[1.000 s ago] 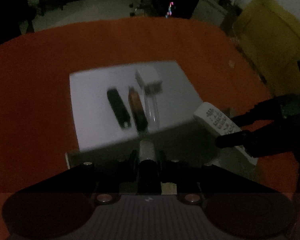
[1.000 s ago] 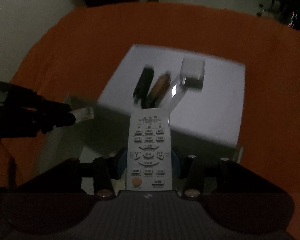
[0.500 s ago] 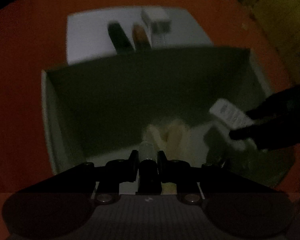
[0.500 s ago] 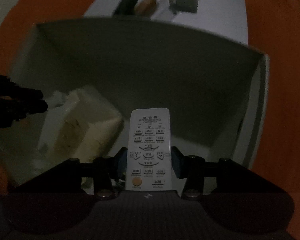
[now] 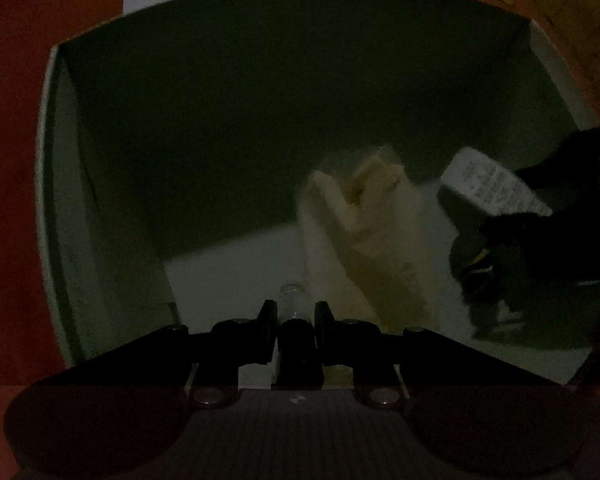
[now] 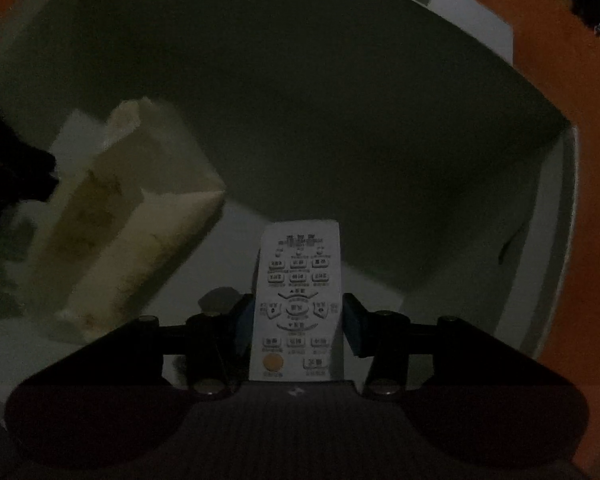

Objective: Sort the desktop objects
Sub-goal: 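Open the left tool inside the box while the right tool releases the remote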

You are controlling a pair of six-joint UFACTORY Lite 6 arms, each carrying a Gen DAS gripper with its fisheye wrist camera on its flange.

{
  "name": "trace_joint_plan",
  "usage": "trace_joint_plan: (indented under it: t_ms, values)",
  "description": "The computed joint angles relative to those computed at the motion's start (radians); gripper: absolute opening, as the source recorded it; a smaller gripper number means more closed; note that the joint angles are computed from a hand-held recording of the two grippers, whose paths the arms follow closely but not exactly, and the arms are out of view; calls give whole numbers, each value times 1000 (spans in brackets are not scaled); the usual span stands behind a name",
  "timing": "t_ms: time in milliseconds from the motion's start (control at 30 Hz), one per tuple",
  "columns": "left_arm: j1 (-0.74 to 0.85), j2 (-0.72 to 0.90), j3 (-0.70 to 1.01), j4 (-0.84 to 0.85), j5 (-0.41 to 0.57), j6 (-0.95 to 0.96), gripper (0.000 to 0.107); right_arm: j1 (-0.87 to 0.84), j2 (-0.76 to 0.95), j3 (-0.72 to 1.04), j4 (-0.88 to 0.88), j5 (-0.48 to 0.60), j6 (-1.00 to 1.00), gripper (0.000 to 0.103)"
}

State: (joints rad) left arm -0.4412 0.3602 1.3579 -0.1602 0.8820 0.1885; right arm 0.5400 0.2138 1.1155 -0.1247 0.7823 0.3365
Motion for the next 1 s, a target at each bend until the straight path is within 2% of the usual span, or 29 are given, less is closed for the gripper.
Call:
trace_joint_plan:
  t_ms: [167, 367, 600, 667, 833, 900, 967, 1000]
  values:
    - [-5, -8, -30, -12, 5, 7, 17, 10, 13, -21, -20, -1, -5, 49]
    - [-9, -4, -38, -30, 36, 21, 17, -6, 33, -56, 79, -7, -59, 49]
    - [12, 48, 51, -95, 129, 52, 18, -46, 52, -11, 191, 18, -89, 49]
    - [3, 45, 56, -85, 128, 44, 18, -69, 67, 5, 242, 28, -99, 49]
    - [3, 39, 63, -78, 131, 50, 18, -58, 56, -19, 227, 2, -104, 49]
    - [9, 39, 60, -81, 130, 55, 19, -57, 57, -8, 210, 17, -85, 55]
    - [13, 21, 66, -68, 126, 35, 28, -43, 55, 24, 179, 61, -30, 69]
    - [14, -2, 39, -61, 104, 28, 44, -51, 37, 36, 189, 75, -40, 71]
